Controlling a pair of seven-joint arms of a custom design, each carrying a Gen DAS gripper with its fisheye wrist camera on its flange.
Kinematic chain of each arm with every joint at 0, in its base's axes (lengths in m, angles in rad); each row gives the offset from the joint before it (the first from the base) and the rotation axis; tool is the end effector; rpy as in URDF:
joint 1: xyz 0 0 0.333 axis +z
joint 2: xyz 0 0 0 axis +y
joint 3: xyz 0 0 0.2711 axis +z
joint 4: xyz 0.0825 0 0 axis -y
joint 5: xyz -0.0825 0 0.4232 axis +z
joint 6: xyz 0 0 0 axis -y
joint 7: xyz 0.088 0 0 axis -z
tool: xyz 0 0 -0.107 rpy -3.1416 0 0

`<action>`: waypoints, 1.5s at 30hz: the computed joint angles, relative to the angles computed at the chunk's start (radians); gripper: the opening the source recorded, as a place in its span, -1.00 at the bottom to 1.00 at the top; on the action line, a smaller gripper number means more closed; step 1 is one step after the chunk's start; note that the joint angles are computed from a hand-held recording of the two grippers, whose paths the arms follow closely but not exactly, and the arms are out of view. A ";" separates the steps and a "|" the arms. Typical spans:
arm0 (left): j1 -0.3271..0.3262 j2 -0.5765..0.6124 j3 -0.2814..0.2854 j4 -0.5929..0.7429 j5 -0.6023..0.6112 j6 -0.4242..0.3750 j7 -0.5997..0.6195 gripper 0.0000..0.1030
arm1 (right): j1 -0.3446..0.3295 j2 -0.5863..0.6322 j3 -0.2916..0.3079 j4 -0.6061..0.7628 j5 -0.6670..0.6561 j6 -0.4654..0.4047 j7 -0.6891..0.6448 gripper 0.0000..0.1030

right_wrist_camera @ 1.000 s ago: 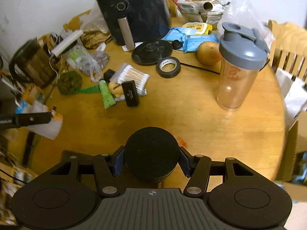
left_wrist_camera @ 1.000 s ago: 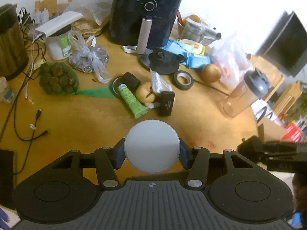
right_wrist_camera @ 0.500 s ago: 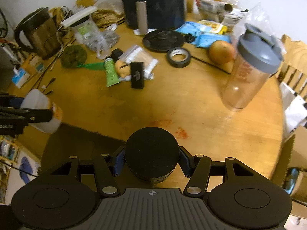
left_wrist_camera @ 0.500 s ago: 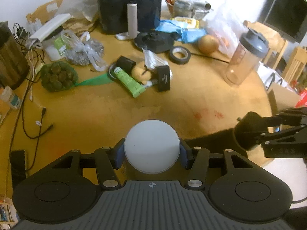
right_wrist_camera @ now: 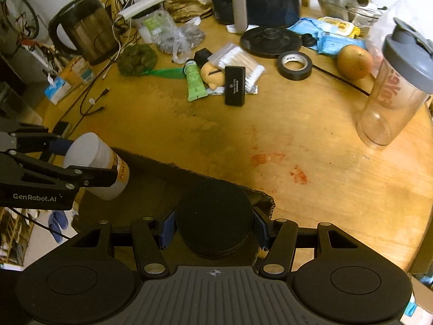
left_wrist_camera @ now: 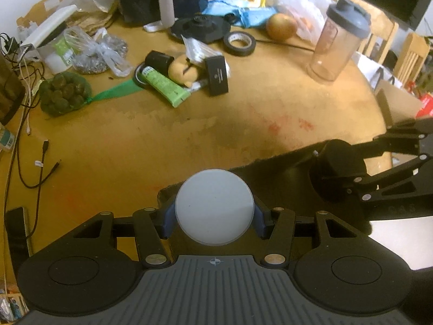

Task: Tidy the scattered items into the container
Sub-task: 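Carry the white jar with the left gripper while the right gripper lowers the black cylinder into the cardboard box, then open both grippers to release the jar and cylinder into the cardboard box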

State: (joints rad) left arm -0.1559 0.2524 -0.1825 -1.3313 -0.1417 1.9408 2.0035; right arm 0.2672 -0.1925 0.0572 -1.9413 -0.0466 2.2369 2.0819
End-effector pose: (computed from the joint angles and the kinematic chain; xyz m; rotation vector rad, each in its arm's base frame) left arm 0.6534 -0.2238 0.5861 -1.2023 2.6892 -0.5653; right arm 0.5574 0.1880 0.5678 -1.7380 2.0521 -0.3095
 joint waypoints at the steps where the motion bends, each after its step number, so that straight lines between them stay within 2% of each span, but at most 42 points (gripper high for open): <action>1: 0.000 0.000 0.000 -0.008 0.002 0.007 0.009 0.03 | 0.000 0.006 0.002 0.002 -0.007 -0.002 -0.004 0.17; 10: -0.011 -0.032 0.002 -0.105 0.045 0.102 0.041 0.03 | 0.007 0.050 0.016 0.011 -0.081 -0.020 -0.038 0.17; 15: -0.019 -0.023 0.004 -0.108 0.076 0.106 0.023 0.03 | 0.010 0.069 0.017 0.021 -0.091 -0.026 -0.039 0.17; 16: -0.019 -0.024 0.004 -0.112 0.080 0.110 0.024 0.03 | 0.009 0.073 0.018 0.025 -0.100 -0.029 -0.029 0.22; 17: -0.017 -0.037 0.003 -0.132 0.077 0.135 0.028 0.04 | 0.009 0.071 0.020 0.024 -0.114 -0.027 -0.017 0.40; 19: -0.016 -0.056 0.003 -0.159 0.078 0.174 0.033 0.06 | 0.010 0.061 0.016 0.014 -0.102 0.000 -0.031 0.56; 20: -0.016 -0.055 0.002 -0.155 0.077 0.173 0.033 0.07 | 0.011 0.059 0.017 0.015 -0.106 0.005 -0.029 0.71; 22: -0.016 -0.053 0.003 -0.146 0.073 0.167 0.020 0.08 | 0.011 0.051 0.017 0.010 -0.108 0.021 -0.030 0.83; 25: -0.015 -0.049 0.004 -0.132 0.071 0.156 0.000 0.08 | 0.012 0.053 0.017 0.021 -0.101 0.013 -0.034 0.86; 29: -0.013 -0.047 0.005 -0.115 0.065 0.146 -0.021 0.08 | 0.010 0.044 0.016 0.029 -0.101 0.002 -0.025 1.00; 38: -0.002 -0.023 0.004 -0.045 0.020 0.129 -0.068 0.11 | 0.002 0.017 0.015 0.041 -0.115 -0.025 0.012 1.00; 39: -0.001 -0.022 0.004 -0.040 0.017 0.131 -0.073 0.20 | 0.000 0.015 0.014 0.043 -0.115 -0.026 0.017 1.00; 40: -0.002 -0.024 0.005 -0.040 0.017 0.142 -0.081 0.43 | -0.001 0.014 0.014 0.048 -0.116 -0.029 0.021 1.00; 42: -0.001 -0.040 0.005 -0.060 0.014 0.185 -0.092 0.52 | -0.004 0.014 0.014 0.060 -0.122 -0.041 0.030 1.00; 45: 0.002 -0.033 0.003 -0.038 -0.003 0.187 -0.098 0.53 | -0.007 0.012 0.014 0.075 -0.130 -0.053 0.042 1.00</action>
